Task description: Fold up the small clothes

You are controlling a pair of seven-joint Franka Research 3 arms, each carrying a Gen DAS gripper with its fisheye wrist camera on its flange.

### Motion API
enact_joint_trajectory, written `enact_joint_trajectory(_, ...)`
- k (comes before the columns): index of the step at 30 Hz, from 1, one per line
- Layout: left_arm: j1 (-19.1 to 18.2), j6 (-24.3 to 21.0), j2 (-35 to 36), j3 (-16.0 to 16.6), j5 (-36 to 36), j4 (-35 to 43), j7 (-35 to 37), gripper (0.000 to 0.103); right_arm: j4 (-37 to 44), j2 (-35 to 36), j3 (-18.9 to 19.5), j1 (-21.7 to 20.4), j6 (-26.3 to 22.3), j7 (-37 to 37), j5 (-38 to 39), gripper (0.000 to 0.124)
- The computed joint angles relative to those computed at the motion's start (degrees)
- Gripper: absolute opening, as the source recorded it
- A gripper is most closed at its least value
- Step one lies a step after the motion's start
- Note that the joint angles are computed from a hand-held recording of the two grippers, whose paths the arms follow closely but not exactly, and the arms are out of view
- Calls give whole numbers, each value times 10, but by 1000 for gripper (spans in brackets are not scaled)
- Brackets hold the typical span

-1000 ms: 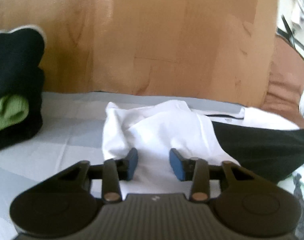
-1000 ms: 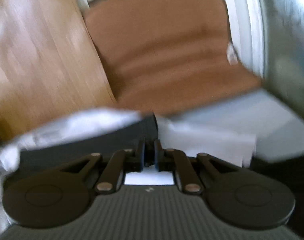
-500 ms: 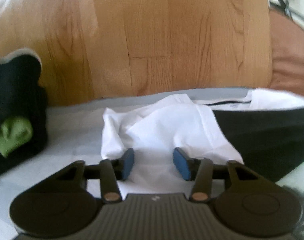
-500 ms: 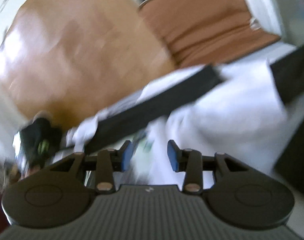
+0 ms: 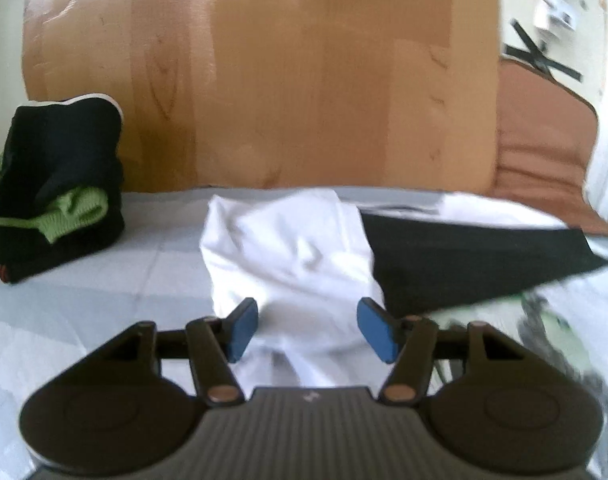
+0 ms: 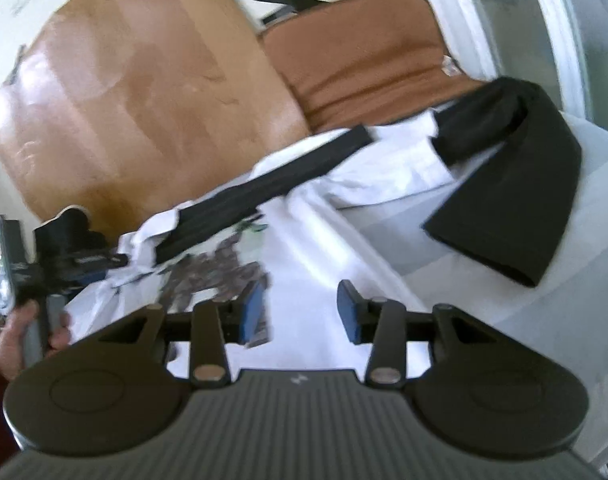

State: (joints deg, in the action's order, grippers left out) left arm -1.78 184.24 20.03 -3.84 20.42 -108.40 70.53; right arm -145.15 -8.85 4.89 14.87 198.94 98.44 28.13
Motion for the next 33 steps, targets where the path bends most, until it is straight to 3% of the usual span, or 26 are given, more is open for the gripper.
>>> enact_joint_trajectory(3,-92,38,-4,103,23,-26,-23,62,-7,-3,-48,37,4,39,-81,47)
enact_joint_trajectory(4,-105,47,-3,119,25,-32,-16,61,-21,-18,-57,41,15,50,-97,47)
enact_joint_trajectory(5,-101,43,-5,114,27,-35,-15,62,-32,-24,-64,43,34,63,-108,47)
enact_joint_trajectory(7,-57,59,-9,69,10,-45,-4,63,-53,-40,-62,31,63,79,-102,47)
enact_joint_trajectory(9,13,46,-5,-6,19,-38,-5,63,-75,-55,-69,21,91,106,-99,47)
enact_joint_trajectory(12,50,40,-1,-46,17,-33,7,66,-100,-73,-53,-13,118,121,-41,47)
enact_joint_trajectory(16,75,59,-3,-73,18,-44,19,72,-102,-80,-36,-57,115,120,38,52)
enact_joint_trajectory(18,93,70,-3,-90,23,-49,17,73,-86,-71,-8,-87,108,79,100,52)
enact_joint_trajectory(22,122,72,0,-119,36,-48,7,74,-53,-35,-8,-95,99,39,128,55)
enact_joint_trajectory(24,127,70,1,-124,40,-47,3,75,-17,-2,8,-110,78,-33,173,54)
enact_joint_trajectory(25,129,68,2,-126,42,-46,2,75,10,15,14,-119,56,-83,216,53)
enact_joint_trajectory(26,131,67,2,-128,43,-46,1,75,23,28,6,-117,50,-93,221,31)
enact_joint_trajectory(27,138,66,3,-136,46,-45,1,75,29,32,-14,-111,37,-73,195,4)
enact_joint_trajectory(29,146,67,4,-144,49,-44,-1,75,29,34,-64,-95,37,25,101,5)
enact_joint_trajectory(30,151,67,5,-149,50,-45,-2,75,37,36,-64,-101,44,25,100,5)
enact_joint_trajectory(31,164,68,7,-162,53,-44,-4,75,43,32,-67,-104,51,27,90,5)
enact_joint_trajectory(33,212,71,16,-211,69,-43,-8,75,43,21,-112,-90,57,125,-32,5)
